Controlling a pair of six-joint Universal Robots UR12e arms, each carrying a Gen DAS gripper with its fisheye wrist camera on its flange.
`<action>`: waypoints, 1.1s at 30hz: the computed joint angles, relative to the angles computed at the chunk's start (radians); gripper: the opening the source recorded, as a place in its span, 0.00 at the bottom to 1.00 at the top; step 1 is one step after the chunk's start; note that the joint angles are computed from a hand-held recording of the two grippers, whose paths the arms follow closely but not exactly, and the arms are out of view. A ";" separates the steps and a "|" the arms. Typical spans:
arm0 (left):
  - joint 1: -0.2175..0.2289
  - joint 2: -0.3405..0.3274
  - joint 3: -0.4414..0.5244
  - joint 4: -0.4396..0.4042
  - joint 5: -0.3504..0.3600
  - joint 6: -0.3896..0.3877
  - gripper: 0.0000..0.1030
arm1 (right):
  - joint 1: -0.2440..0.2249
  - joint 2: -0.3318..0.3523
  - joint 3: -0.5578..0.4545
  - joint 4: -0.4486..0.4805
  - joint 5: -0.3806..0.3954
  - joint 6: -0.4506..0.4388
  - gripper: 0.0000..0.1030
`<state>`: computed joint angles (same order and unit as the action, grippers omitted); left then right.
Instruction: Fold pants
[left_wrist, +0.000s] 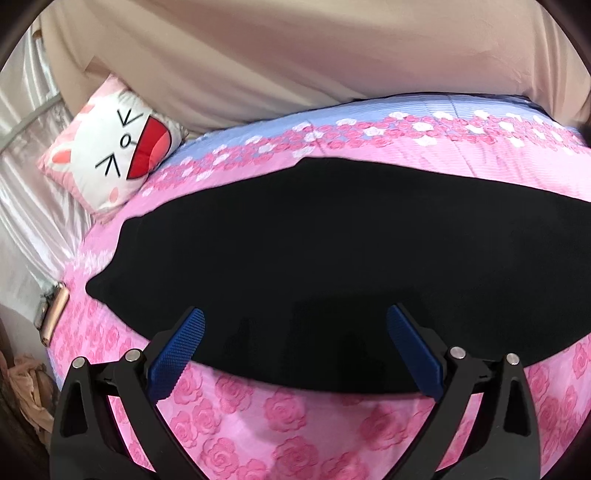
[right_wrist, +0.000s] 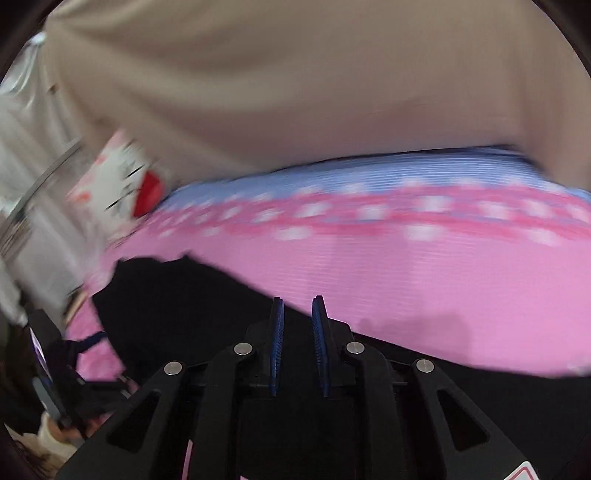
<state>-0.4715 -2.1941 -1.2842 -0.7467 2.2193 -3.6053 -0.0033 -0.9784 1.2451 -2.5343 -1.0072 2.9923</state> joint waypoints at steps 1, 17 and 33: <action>0.005 0.012 -0.020 0.006 -0.015 -0.009 0.94 | 0.026 0.028 -0.049 0.047 0.009 -0.029 0.16; 0.048 0.068 -0.154 0.148 -0.185 0.064 0.95 | 0.271 0.327 -0.533 0.246 -0.305 -0.173 0.04; 0.042 0.057 -0.118 0.102 -0.154 0.033 0.96 | 0.225 0.251 -0.362 0.116 -0.289 -0.043 0.06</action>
